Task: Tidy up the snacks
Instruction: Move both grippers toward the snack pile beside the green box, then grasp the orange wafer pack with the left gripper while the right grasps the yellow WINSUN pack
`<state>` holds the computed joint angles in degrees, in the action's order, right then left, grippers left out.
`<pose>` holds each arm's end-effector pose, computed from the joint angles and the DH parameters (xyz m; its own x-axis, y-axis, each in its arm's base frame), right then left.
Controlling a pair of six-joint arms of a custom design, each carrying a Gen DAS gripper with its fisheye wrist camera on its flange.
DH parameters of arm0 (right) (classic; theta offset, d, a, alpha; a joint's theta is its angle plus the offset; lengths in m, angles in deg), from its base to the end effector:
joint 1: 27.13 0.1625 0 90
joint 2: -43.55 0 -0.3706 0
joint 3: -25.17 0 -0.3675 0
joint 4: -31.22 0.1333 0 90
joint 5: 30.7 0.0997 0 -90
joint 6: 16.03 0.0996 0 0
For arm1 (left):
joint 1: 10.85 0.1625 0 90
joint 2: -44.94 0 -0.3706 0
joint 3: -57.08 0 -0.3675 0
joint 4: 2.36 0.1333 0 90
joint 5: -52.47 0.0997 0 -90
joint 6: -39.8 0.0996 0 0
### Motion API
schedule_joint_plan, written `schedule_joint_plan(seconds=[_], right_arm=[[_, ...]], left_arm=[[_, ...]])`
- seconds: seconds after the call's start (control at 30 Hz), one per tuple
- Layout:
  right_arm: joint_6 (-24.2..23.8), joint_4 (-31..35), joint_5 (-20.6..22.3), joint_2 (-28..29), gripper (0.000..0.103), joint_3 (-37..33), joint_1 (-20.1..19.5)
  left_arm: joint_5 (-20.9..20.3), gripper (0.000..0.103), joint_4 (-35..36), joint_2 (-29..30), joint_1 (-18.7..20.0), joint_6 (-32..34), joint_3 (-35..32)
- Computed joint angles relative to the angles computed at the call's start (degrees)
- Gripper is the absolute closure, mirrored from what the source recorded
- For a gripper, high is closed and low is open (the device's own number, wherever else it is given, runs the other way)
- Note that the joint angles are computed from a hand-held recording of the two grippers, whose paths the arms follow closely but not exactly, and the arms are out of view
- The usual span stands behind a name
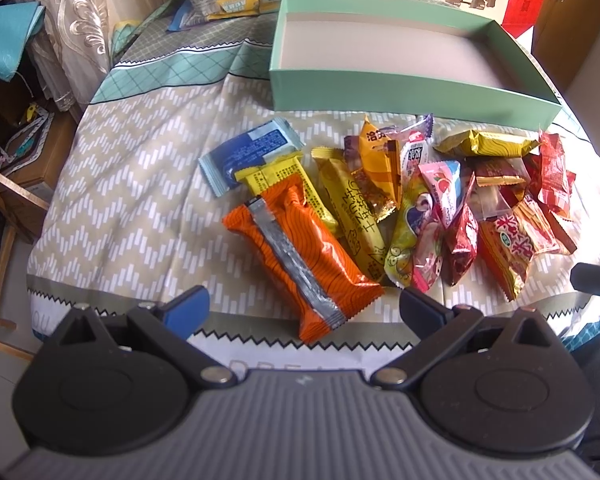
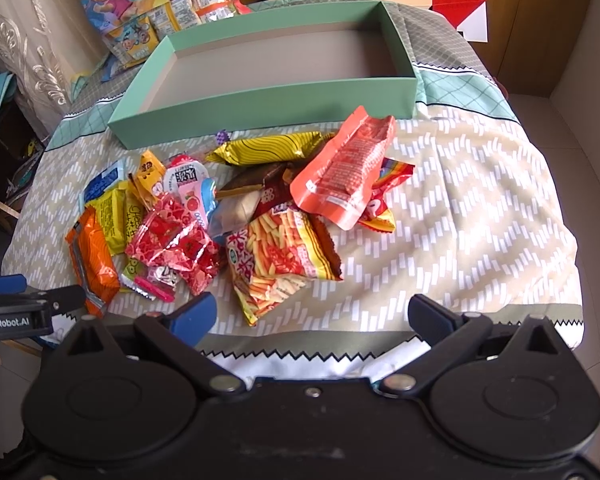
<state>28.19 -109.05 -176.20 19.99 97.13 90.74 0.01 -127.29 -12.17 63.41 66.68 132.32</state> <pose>0.3656 -0.5818 -0.0173 -0.6937 0.4435 0.5676 0.0231 0.8013 -0.5978 0.0053 -0.6963 0.3126 -0.6059 0.4573 -0.6510 0.5983 0.8013 0.0059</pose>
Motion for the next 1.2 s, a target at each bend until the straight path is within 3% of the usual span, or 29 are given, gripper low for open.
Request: schedule_joint_plan(seconds=[0.43,0.7,0.93,0.97,1.03,1.07,1.1,1.17,1.2], right_arm=[[-0.5,-0.9,0.5,0.2,0.000,0.0,-0.3],[-8.3,-10.7,-3.0,1.8,0.000,1.1,-0.1],[-13.1,-16.1,-0.9,2.4,0.000,0.6,-0.9],[-13.9,-16.6,-1.0,2.7,0.000,0.3,-1.0],[-17.1,-19.1,-0.3,3.1,0.000,-0.3,-1.4],[-18.9,-20.9,0.5,3.3,0.000,-0.4,-1.6],[-20.8,-22.7,1.3,3.4,0.000,-0.7,-1.9],[-24.7,-25.3,1.6,4.3,0.003,-2.2,-2.4],[-26.1,-25.4,1.3,4.8,0.012,-3.2,-2.5]], left_arm=[[0.0,0.000,1.2,0.4,0.1,-1.3,-1.0],[0.3,0.000,6.9,5.1,2.4,-9.7,-8.8],[-0.4,0.000,4.8,7.4,2.4,-9.6,-9.4],[-0.5,0.003,4.4,7.6,2.4,-9.5,-9.3],[-1.6,0.018,3.7,7.9,2.6,-8.5,-9.0],[-2.0,0.038,3.7,8.1,2.8,-7.9,-9.2],[-2.6,0.050,3.7,8.1,2.9,-7.4,-9.3],[-3.5,0.053,1.8,7.8,3.3,-6.0,-8.7],[-3.6,0.055,0.6,7.7,3.4,-4.7,-8.3]])
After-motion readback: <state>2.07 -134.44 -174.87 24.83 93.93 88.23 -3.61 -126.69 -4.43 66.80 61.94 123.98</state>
